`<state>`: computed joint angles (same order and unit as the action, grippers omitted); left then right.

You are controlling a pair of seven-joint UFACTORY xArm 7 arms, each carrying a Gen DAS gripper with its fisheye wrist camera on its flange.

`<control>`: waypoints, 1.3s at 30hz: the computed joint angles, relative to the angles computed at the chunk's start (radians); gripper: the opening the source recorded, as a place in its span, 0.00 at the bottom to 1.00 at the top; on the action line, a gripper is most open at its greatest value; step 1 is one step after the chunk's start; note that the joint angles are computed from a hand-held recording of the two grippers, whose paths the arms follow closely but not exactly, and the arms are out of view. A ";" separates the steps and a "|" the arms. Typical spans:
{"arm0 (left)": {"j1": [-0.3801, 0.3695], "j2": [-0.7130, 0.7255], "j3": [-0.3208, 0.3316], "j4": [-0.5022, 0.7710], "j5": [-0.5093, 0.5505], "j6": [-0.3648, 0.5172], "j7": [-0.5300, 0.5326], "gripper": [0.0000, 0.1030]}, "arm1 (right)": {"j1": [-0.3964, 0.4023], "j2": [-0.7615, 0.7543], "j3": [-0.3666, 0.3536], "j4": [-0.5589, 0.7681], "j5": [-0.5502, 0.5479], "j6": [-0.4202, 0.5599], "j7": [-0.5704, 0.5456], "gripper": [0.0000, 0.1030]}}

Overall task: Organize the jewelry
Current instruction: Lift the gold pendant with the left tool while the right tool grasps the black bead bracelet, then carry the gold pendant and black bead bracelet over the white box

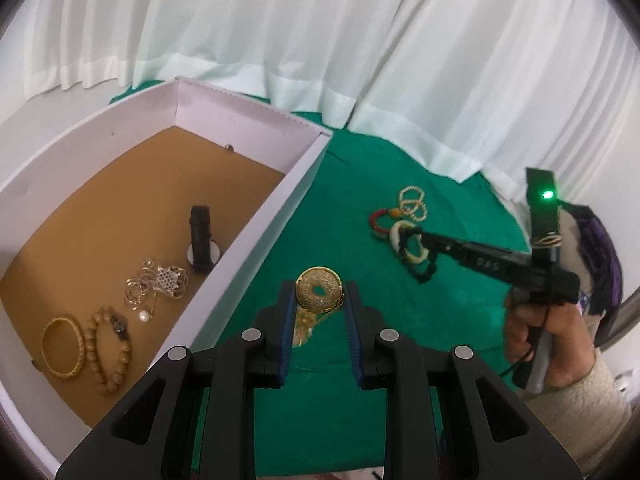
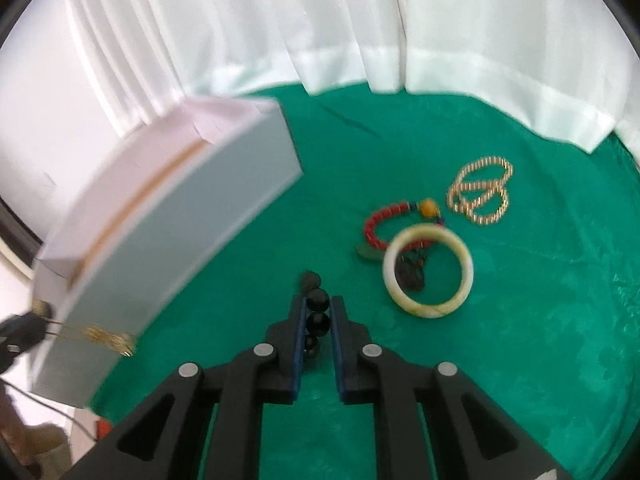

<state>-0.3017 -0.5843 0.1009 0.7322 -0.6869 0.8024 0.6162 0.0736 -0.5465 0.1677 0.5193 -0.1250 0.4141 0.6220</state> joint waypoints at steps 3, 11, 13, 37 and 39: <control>-0.002 -0.015 0.034 0.033 -0.020 0.057 0.009 0.21 | 0.011 -0.029 0.012 0.049 -0.011 0.030 -0.014 0.12; 0.042 -0.048 0.098 0.137 -0.049 0.146 0.029 0.21 | 0.077 0.030 0.053 0.225 0.003 0.012 -0.054 0.12; 0.065 -0.047 0.108 0.156 -0.044 0.142 0.034 0.21 | 0.086 0.081 0.078 0.293 -0.013 -0.005 -0.055 0.12; 0.297 0.208 0.110 0.151 0.071 -0.064 0.016 0.21 | 0.353 0.611 0.063 0.722 0.154 -0.024 -0.237 0.12; 0.308 0.219 0.107 0.144 0.076 -0.065 0.015 0.21 | 0.356 0.625 0.061 0.719 0.201 -0.017 -0.259 0.12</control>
